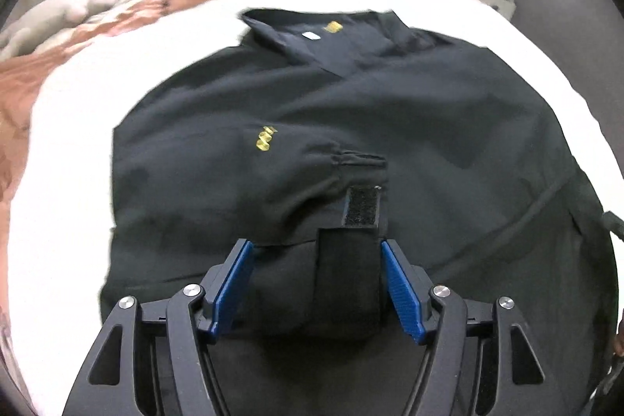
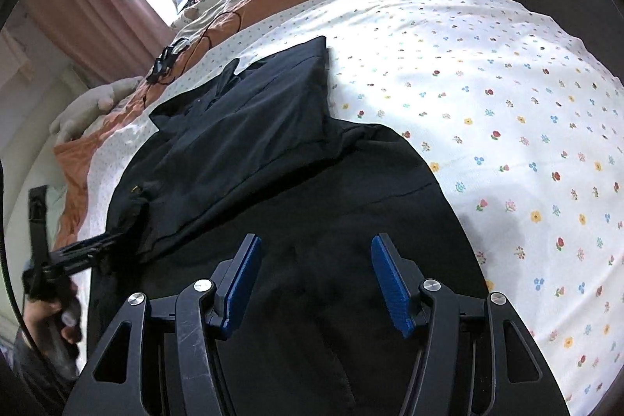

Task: Fold large clothes
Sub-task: 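Grasp the gathered sleeve cuff on the folded shirt with the left gripper, then fold the sleeve along the shirt body with the left gripper and release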

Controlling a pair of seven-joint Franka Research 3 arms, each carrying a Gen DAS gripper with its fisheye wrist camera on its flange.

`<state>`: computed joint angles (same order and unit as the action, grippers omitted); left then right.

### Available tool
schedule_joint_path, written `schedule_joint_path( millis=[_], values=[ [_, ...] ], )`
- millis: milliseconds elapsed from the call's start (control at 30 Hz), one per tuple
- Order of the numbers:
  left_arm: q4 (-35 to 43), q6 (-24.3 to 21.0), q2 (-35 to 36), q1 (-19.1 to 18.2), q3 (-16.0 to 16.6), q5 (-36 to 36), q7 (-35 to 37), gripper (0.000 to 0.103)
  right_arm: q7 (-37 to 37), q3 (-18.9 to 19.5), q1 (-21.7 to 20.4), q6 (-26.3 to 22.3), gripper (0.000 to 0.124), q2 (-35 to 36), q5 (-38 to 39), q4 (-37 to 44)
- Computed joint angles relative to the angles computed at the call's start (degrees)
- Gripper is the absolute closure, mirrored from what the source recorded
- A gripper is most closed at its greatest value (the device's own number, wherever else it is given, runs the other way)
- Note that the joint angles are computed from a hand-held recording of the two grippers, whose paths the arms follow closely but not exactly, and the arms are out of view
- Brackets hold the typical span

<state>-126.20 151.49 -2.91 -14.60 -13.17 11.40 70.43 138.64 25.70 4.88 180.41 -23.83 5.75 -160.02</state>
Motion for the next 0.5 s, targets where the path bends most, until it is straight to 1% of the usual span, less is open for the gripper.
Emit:
schedule_joint_path(
  millis=[100, 200, 267, 333, 400, 500],
  values=[
    [-2.2, 0.7, -3.7, 1.6, 1.9, -2.2, 1.5, 0.034, 0.7, 1.2, -1.0, -0.1, 0.065, 0.1, -0.4, 0.9],
    [-3.6, 0.5, -6.2, 3.6, 3.0, -0.5, 0.0, 0.034, 1.5, 2.5, -2.1, -0.7, 0.065, 0.2, -1.2, 2.0],
    [-4.8, 0.6, -7.7, 4.4, 4.4, -2.6, 1.1, 0.034, 2.2, 3.5, -3.0, -1.3, 0.065, 0.4, -2.1, 2.9],
    [-6.2, 0.9, -9.2, 4.8, 6.3, -6.4, 3.2, 0.034, 2.9, 4.0, -3.7, -1.8, 0.065, 0.7, -3.2, 3.7],
    [-7.1, 1.0, -9.9, 5.0, 7.3, -9.2, 5.0, 0.034, 3.8, 5.0, -4.8, -2.6, 0.065, 0.9, -4.7, 4.6],
    [-8.1, 1.3, -10.2, 5.3, 7.8, -11.7, 6.6, 0.034, 5.2, 5.4, -5.5, -3.7, 0.065, 1.4, -6.9, 5.5]
  ],
)
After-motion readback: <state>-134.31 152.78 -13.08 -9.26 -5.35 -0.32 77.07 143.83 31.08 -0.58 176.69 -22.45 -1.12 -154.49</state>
